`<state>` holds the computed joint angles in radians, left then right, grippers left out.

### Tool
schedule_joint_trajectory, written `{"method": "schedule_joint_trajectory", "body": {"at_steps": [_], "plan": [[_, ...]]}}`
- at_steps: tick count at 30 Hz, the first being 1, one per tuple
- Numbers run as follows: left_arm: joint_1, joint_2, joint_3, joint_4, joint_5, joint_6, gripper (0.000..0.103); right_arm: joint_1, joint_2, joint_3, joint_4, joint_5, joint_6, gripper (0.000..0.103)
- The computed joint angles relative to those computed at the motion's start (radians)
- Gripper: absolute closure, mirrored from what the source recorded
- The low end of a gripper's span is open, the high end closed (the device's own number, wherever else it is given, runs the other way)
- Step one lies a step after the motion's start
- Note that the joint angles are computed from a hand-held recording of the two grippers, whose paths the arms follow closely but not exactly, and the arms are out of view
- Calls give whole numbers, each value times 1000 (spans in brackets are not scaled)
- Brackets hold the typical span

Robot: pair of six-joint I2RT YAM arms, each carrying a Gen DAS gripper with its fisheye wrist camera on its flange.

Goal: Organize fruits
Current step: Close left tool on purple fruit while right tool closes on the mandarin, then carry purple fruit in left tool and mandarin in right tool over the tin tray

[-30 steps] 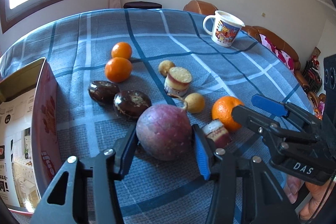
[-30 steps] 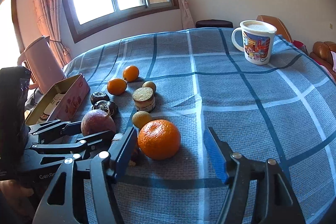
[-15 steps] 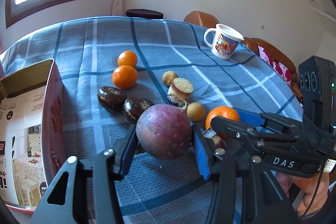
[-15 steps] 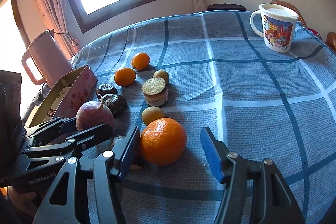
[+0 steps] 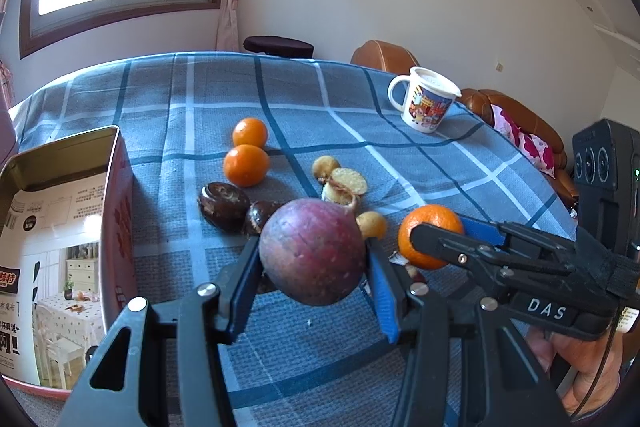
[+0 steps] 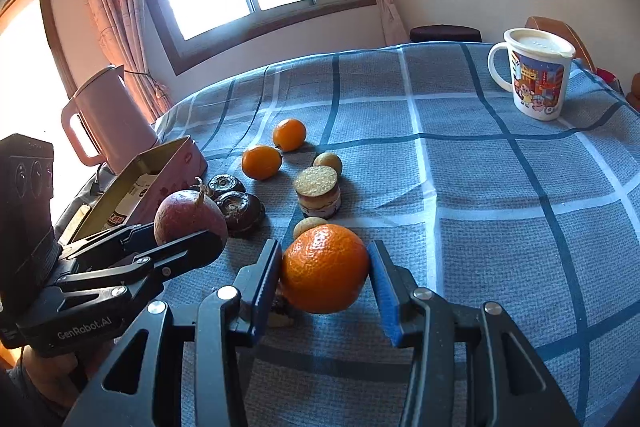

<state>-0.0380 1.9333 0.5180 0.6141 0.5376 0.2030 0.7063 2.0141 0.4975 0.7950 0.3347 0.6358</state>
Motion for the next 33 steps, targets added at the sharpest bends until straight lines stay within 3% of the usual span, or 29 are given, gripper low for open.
{"method": "schedule_joint_trajectory", "body": {"at_steps": [13, 33], "plan": [[5, -28, -83, 151, -21, -25, 51, 61, -26, -37, 62, 114, -29, 57], [-21, -49, -186, 351, -79, -35, 51, 106, -27, -98, 205, 185, -65, 56]]}}
